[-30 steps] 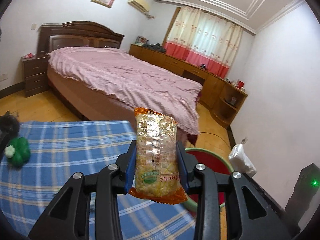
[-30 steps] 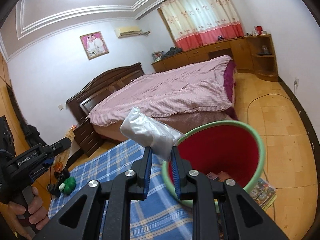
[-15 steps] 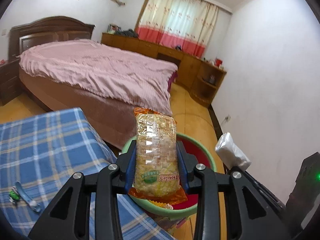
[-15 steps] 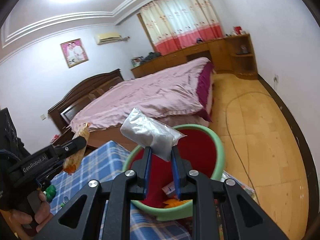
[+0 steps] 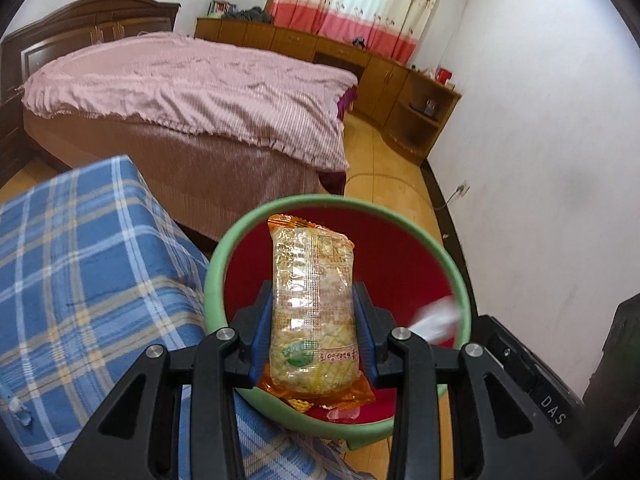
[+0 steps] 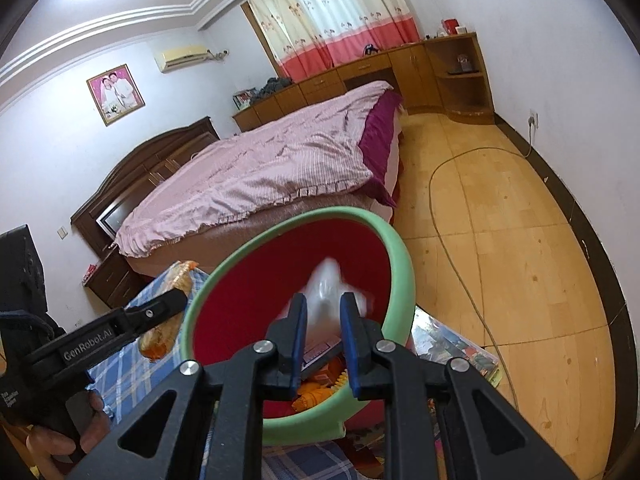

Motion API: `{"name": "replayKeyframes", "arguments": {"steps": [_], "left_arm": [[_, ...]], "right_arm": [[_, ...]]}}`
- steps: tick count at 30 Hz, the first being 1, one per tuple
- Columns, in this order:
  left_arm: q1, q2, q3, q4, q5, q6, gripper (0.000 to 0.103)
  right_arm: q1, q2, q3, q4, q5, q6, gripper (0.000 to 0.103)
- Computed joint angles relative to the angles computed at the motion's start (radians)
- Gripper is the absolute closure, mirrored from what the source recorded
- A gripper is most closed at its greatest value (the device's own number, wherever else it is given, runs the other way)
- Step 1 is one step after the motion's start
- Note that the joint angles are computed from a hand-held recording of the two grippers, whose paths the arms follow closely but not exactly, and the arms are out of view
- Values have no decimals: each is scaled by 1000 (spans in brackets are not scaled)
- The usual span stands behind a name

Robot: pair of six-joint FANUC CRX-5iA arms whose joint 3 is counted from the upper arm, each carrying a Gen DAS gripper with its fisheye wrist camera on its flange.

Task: Collect trash
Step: 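Open both tools to drop the snack bag and plastic bag into the bin, then move both tools back over the table toward the figurine and blue piece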

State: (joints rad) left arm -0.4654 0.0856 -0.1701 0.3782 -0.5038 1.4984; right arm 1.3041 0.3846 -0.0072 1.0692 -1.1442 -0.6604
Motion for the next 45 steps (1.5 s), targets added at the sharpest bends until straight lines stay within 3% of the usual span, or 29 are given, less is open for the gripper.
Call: {"name": "replayKeyframes", "arguments": {"steps": [6, 8, 13, 20, 33, 45], "left_arm": [[-4, 50, 64, -72, -63, 59, 65], [-8, 58, 84, -106, -76, 91, 55], [-9, 42, 79, -131, -57, 121, 46], [-5, -5, 57, -140, -54, 129, 46], [31, -148, -14, -215, -61, 230, 46], [131, -307, -79, -354, -150, 357, 46]], "right_arm": [[-23, 3, -12, -19, 45, 8, 83], [-29, -2, -24, -17, 60, -5, 83], [-33, -10, -42, -3, 77, -20, 82], [-21, -19, -49, 20, 75, -38, 77], [23, -8, -2, 83, 27, -34, 53], [35, 83, 164, 87, 76, 95, 44]]}}
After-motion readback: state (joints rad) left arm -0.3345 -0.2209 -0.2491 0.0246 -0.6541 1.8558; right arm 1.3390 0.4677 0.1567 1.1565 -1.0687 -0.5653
